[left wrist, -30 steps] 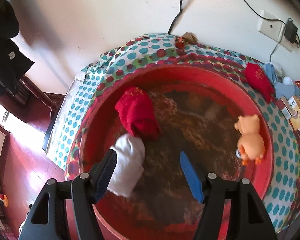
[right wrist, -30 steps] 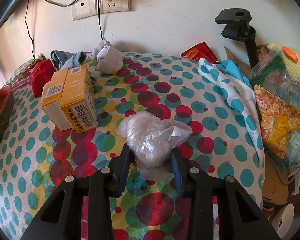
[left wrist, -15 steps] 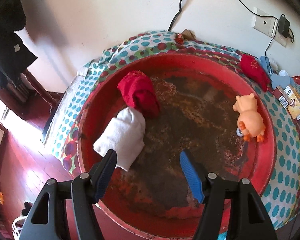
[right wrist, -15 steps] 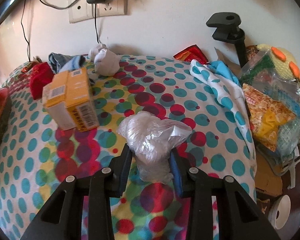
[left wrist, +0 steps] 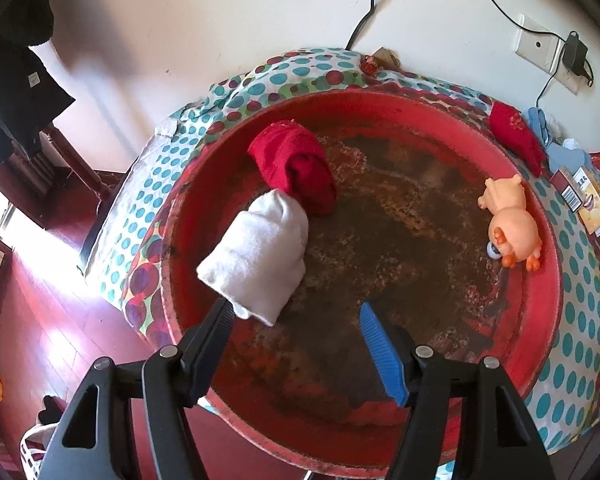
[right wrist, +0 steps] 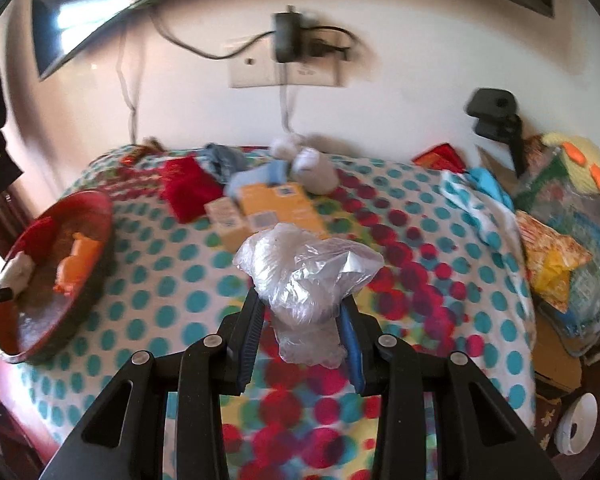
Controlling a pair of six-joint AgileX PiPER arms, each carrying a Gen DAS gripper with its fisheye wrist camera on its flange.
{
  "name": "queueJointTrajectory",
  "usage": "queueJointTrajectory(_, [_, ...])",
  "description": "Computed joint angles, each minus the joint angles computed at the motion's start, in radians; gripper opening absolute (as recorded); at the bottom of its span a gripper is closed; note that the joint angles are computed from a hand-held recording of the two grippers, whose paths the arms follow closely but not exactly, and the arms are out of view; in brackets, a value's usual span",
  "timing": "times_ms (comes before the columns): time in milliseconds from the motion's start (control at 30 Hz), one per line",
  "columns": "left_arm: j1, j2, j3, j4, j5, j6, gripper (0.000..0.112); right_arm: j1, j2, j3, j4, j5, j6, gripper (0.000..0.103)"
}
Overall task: Organize objects
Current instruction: 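Carry the plastic bag toward the red basin with the right tool, then lower the plastic bag into the basin and open the right tool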
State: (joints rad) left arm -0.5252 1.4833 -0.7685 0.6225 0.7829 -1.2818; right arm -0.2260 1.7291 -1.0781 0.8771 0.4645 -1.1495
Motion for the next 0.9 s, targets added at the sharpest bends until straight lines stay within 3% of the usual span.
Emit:
queueJointTrajectory(367, [-0.003,-0.047,0.014,-0.004,0.032,0.005,0.068,0.17,-0.061,0.065,-0.003,0.009,0.027,0.034])
queueJointTrajectory(900, [0.019,-0.093,0.034,-0.016,0.047,0.02,0.068,0.525,-0.068,0.045,-0.051,-0.003,0.108,0.034])
